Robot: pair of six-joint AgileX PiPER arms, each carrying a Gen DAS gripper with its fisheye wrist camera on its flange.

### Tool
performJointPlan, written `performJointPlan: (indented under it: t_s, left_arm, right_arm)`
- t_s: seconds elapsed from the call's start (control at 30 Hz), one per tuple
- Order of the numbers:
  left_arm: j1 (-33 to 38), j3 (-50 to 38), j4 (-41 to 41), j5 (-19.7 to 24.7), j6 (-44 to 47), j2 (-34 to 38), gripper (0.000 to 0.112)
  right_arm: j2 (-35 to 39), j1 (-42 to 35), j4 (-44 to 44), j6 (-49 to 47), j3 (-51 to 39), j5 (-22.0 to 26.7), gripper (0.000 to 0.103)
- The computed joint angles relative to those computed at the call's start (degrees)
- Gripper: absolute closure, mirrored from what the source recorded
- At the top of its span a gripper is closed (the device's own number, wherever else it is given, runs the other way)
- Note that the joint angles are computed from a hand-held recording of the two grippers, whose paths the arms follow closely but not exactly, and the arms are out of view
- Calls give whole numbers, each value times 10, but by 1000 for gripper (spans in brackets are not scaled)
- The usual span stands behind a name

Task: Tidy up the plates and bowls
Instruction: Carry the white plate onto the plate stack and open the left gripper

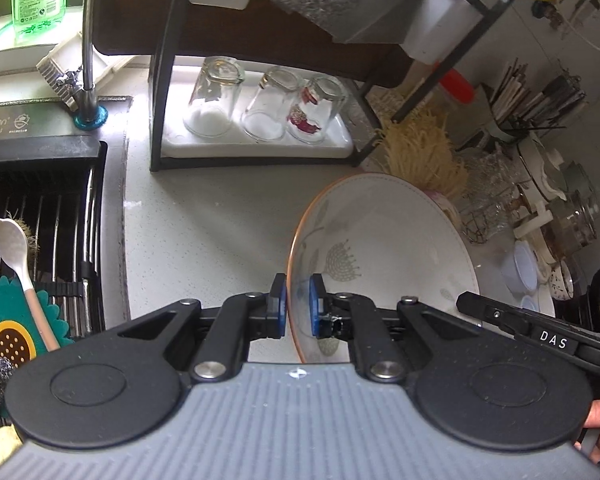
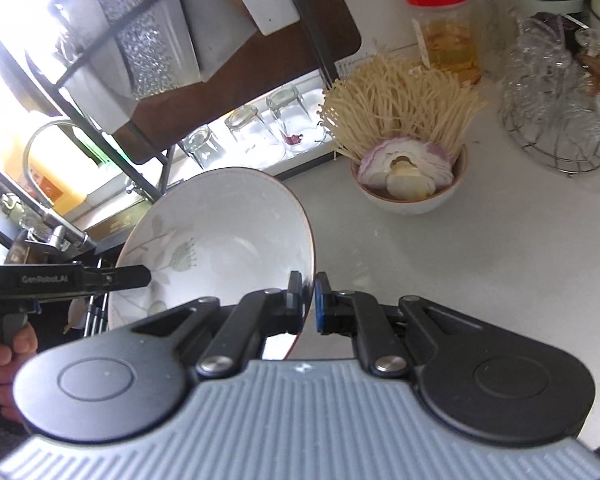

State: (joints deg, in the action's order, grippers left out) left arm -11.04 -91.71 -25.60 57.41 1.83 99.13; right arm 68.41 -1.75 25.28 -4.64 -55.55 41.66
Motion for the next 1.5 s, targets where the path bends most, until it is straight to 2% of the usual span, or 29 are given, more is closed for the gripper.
performJointPlan:
  t_s: [0.23, 0.37, 0.57, 0.87, 1.13, 1.27, 1.5]
  left_arm:
    - [-24, 44, -26, -9, 3, -33, 100]
    - [-55, 51, -11, -16, -1, -35, 100]
    - [-93, 76, 6, -36, -22, -31, 100]
    - [-133, 99, 18, -20, -46, -15, 100]
    - [-154, 102, 36, 5, -64, -3, 99]
    - [-163, 92, 54, 15, -77, 7, 99]
    - [-183, 68, 92, 21, -108, 30, 97]
  right_arm:
    - [-84, -42, 5, 10, 52, 19, 95]
    - [-116, -78, 13, -8, 75, 35, 95]
    - [-132, -124, 24, -46, 109, 51, 94]
    - [-150, -194, 45, -97, 159, 67, 94]
    - [-166, -199, 32, -111, 192, 58, 94]
    - [-165, -150, -22, -60, 192, 36, 94]
    - [-151, -109, -70, -13, 191, 6, 93]
